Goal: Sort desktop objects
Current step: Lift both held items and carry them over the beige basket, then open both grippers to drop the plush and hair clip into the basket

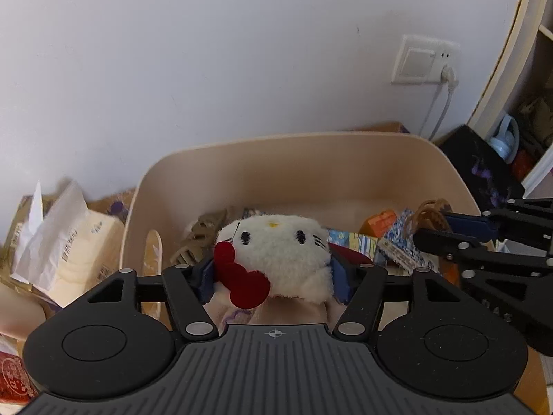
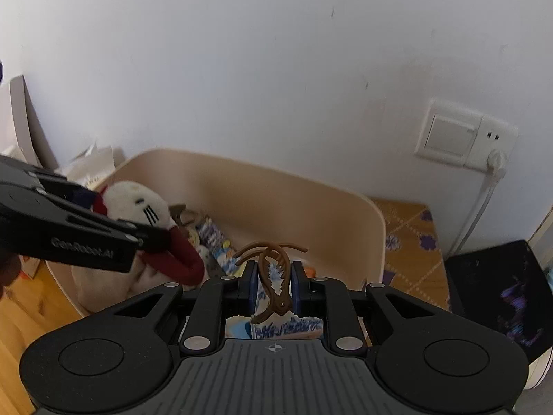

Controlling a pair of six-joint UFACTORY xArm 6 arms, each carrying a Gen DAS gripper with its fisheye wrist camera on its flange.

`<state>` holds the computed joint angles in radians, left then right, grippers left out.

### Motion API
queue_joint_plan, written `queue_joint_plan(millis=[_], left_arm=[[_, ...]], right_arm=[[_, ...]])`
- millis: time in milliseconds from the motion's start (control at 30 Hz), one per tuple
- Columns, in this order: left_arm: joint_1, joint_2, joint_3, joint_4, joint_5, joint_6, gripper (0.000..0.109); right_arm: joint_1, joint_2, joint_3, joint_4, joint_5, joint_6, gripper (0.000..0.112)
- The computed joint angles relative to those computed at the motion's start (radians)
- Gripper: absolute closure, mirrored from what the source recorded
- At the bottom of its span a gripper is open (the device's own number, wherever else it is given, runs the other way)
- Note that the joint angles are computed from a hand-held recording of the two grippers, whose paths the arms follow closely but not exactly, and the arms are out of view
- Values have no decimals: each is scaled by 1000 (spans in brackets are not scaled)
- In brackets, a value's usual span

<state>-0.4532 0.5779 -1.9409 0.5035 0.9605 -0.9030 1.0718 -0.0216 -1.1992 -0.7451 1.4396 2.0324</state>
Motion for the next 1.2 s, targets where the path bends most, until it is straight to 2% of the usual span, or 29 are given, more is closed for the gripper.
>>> queue_joint_plan(millis=[167,233,367,400,433,633,767,933,1200], left_arm=[[0,3,-5,9,11,-17,37],[1,7,-11,1,13,-12,32],[3,15,-24,-5,26,-22,23],[2,20,-31,-8,34,-25,22],[2,24,-37,-10,39,-30,22],[-7,45,-80,-1,81,-56,21],[-14,53,-110,-10,101,-67,21],[-34,55,-143,17,132,-80,21],[-72,32,-172,60,214,-133,20]], right_arm=[[-11,-28,36,13,-50,19,93],[-16,-36,52,14,-69,29,79],[-15,-40,49,23,-67,9,68],[-12,-40,47,24,-65,14,60],[-8,-41,46,25,-60,23,53],[7,-76,85,26,-57,75,37],[29,-90,80,28,-33,104,32],[53,-86,44,26,9,115,16],[94,-51,-63,26,95,70,9]])
